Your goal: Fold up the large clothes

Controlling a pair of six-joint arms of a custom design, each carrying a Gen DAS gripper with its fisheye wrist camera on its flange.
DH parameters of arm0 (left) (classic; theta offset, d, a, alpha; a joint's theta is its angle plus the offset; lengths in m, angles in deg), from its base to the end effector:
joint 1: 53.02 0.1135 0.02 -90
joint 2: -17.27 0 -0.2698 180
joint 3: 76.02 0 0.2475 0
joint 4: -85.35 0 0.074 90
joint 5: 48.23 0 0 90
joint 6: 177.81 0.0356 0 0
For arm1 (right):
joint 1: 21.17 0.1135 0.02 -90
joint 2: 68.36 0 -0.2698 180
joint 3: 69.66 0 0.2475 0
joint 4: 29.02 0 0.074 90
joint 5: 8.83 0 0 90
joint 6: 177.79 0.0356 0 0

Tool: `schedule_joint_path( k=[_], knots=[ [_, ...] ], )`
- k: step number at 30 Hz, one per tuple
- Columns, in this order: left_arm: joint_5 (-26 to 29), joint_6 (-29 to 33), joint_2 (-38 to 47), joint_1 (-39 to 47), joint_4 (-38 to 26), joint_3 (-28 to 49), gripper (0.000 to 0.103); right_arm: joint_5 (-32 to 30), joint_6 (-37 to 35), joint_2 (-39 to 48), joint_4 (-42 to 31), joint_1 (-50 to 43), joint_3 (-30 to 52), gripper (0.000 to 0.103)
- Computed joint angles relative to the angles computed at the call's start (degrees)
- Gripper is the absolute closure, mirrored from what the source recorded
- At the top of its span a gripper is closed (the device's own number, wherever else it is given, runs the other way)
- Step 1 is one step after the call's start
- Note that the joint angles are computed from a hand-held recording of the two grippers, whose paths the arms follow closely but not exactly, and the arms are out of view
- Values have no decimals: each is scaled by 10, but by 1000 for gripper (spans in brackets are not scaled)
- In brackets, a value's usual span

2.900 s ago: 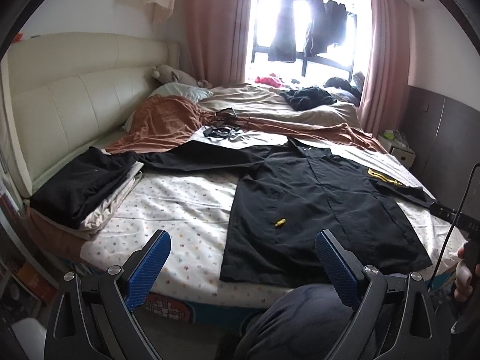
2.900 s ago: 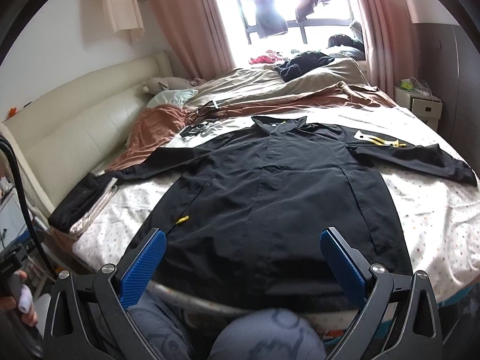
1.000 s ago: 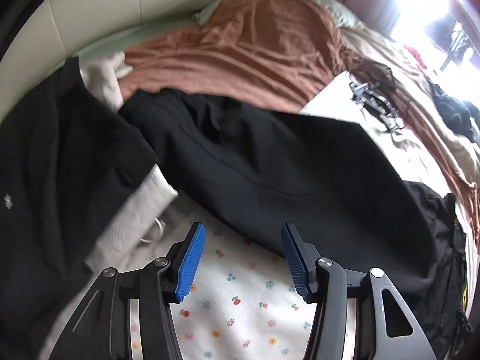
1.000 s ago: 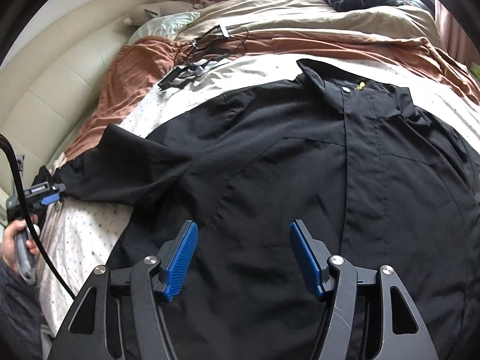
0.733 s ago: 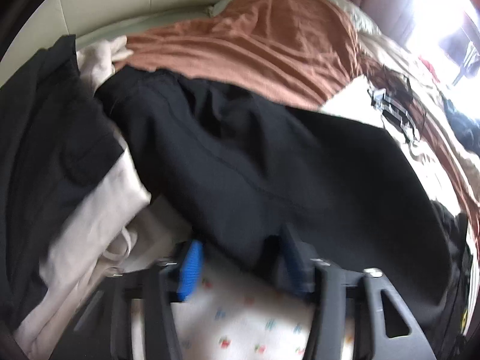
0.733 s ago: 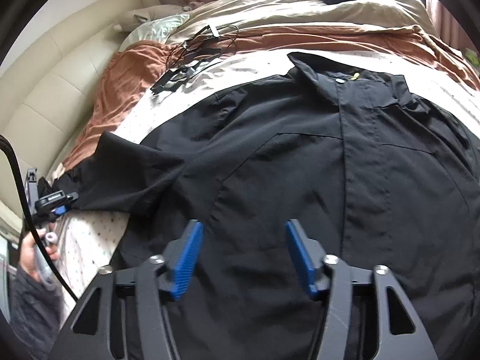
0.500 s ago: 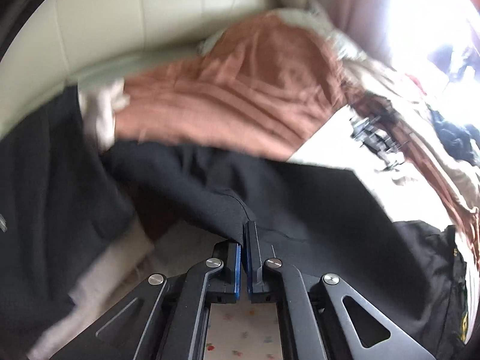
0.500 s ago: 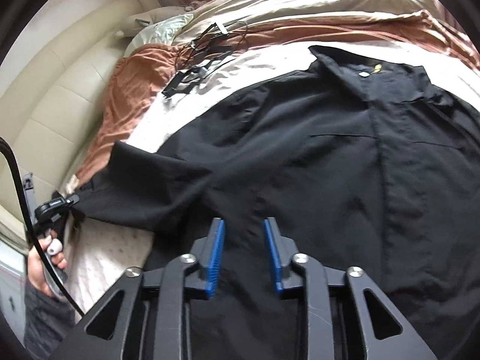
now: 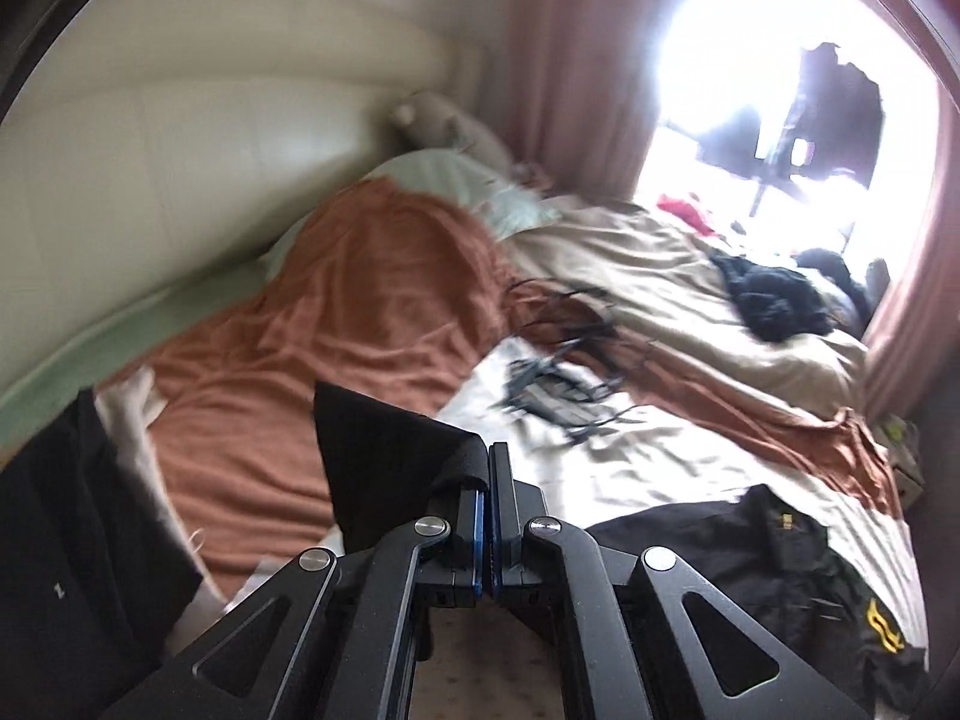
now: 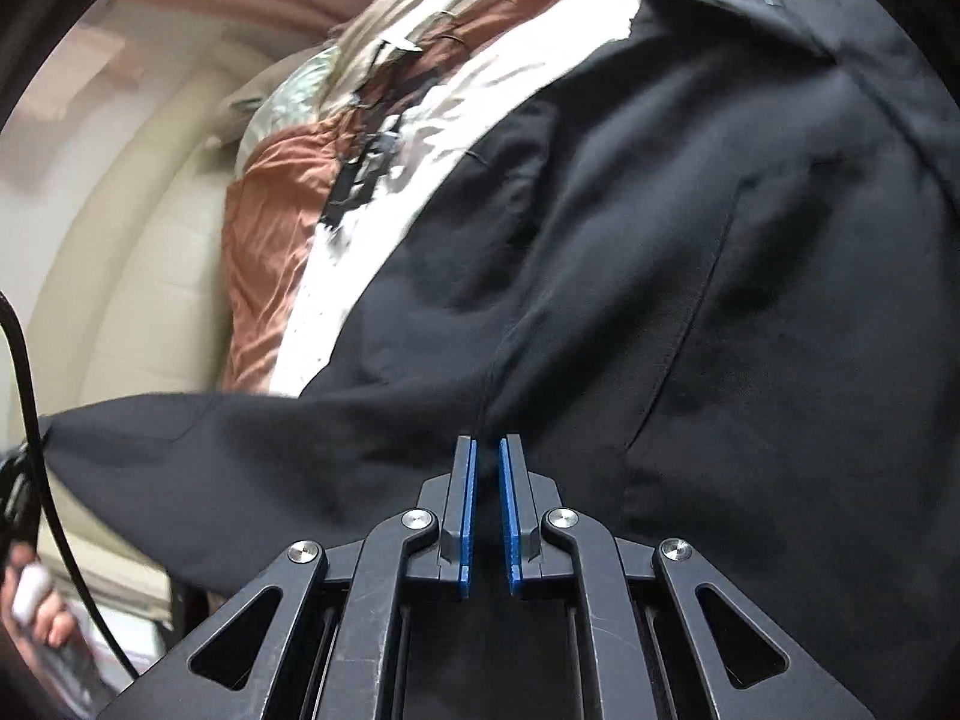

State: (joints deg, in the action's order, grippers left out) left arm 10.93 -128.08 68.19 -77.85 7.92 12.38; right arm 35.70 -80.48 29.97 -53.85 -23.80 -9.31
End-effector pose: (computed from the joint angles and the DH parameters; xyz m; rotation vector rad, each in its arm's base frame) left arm 0.1225 -0.0366 0.4064 -0.5598 2.0810 -0.0399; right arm 0.3002 0.0116 0.1401 -0.0359 2.5168 1.0732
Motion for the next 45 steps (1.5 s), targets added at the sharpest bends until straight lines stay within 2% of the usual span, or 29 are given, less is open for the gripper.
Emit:
schedule_joint_path(
  k=[2,4,8,11,15,19,20,21,23,26,31,35,40,42,44,45],
  knots=[
    [-44,-20,32,-70,-14,39,102,-19,21,28,15,-1,4,94],
    [-70,-36,60,-118,-24,71,102,-32,8,43,2,7,15,94],
    [-107,-53,125,-203,-35,146,102,-44,-50,52,-116,0,64,94],
    [-124,-60,163,-247,-34,189,102,-53,-73,30,-173,-44,75,94],
    [-134,-69,216,-301,-20,237,102,-56,-145,0,-289,-106,110,94],
    [-109,-60,257,-321,10,266,102,-44,-247,-40,-404,-181,146,91],
    [-107,-62,276,-328,10,284,102,-42,-284,-55,-436,-206,152,84],
    [-104,-62,292,-330,10,300,102,-44,-311,-62,-455,-225,156,72],
    [-97,-65,322,-337,11,330,102,-42,-361,-79,-483,-267,158,62],
    [-87,-69,371,-349,11,376,102,-31,-421,-94,-512,-325,163,62],
    [-76,-67,444,-373,-2,451,102,-29,-519,-51,-588,-439,200,62],
    [-48,-66,506,-379,1,509,102,-34,-547,13,-641,-524,265,62],
    [2,-77,580,-379,-5,562,102,-46,-515,94,-664,-584,357,62],
    [37,-97,610,-375,-13,575,96,-53,-497,115,-662,-596,385,62],
    [102,-112,613,-365,21,532,78,-51,-473,126,-648,-596,397,62],
    [123,-116,611,-361,37,513,56,-50,-470,132,-648,-595,403,62]
  ],
)
